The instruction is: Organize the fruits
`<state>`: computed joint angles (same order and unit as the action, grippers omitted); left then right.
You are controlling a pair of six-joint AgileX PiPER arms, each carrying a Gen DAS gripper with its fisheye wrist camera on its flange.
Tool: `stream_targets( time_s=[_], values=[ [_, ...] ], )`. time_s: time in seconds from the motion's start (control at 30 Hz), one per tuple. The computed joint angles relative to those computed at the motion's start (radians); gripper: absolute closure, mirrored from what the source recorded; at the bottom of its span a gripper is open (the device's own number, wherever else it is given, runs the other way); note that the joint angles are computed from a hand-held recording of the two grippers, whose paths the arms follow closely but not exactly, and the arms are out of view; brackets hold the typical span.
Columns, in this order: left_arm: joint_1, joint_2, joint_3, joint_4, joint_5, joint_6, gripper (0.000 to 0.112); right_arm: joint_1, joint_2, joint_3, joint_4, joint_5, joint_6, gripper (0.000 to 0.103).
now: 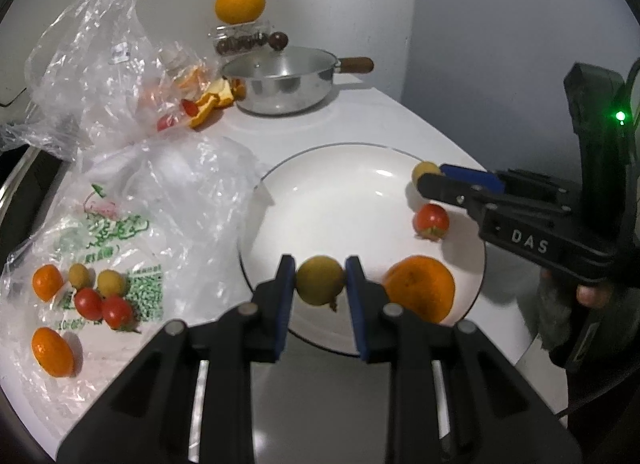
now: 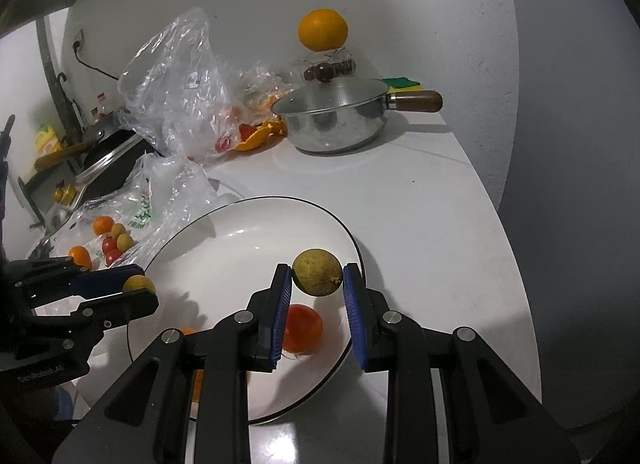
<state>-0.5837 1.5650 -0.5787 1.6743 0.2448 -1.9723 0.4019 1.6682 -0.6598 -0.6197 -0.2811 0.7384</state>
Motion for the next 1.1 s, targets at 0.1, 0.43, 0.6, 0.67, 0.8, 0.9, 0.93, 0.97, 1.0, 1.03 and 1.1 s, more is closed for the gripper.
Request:
stream_targets(
  time_s=[0.1, 0.43, 0.6, 0.67, 0.8, 0.9, 0.93, 0.97, 1.0, 1.03, 1.1],
  values=[
    [0.002, 0.011, -0.006, 0.001, -0.006, -0.001, 0.086, 0.003, 0.001, -0.002, 0.006, 0.008, -0.002, 0.074],
    [0.008, -0.010, 0.000, -0.040, -0.026, 0.045, 0.085, 0.012, -0.002, -0.002, 0.052, 0.024, -0.035, 0.074],
    [0.007, -0.021, 0.005, -0.070, -0.022, 0.070, 0.085, 0.029, -0.015, 0.002, 0.096, 0.046, -0.067, 0.074],
    [0.006, -0.033, 0.013, -0.074, -0.017, 0.071, 0.084, 0.030, -0.019, 0.004, 0.103, 0.047, -0.074, 0.074],
    [0.004, -0.063, 0.034, -0.081, -0.008, 0.073, 0.083, 0.045, -0.040, 0.013, 0.153, 0.059, -0.115, 0.074],
    [-0.001, -0.091, 0.052, -0.098, 0.001, 0.086, 0.083, 0.064, -0.056, 0.017, 0.199, 0.070, -0.155, 0.074],
    [-0.003, -0.100, 0.057, -0.104, 0.004, 0.090, 0.083, 0.070, -0.061, 0.019, 0.216, 0.073, -0.169, 0.074],
    [-0.005, -0.109, 0.063, -0.108, 0.007, 0.093, 0.083, 0.072, -0.065, 0.020, 0.220, 0.075, -0.173, 0.074],
    [-0.005, -0.118, 0.068, -0.117, 0.010, 0.101, 0.083, 0.080, -0.070, 0.020, 0.240, 0.080, -0.191, 0.074],
    [-0.008, -0.125, 0.072, -0.124, 0.014, 0.105, 0.083, 0.085, -0.074, 0.021, 0.252, 0.083, -0.201, 0.074],
    [-0.008, -0.145, 0.083, -0.133, 0.018, 0.113, 0.083, 0.101, -0.086, 0.025, 0.303, 0.091, -0.247, 0.074]
  ],
)
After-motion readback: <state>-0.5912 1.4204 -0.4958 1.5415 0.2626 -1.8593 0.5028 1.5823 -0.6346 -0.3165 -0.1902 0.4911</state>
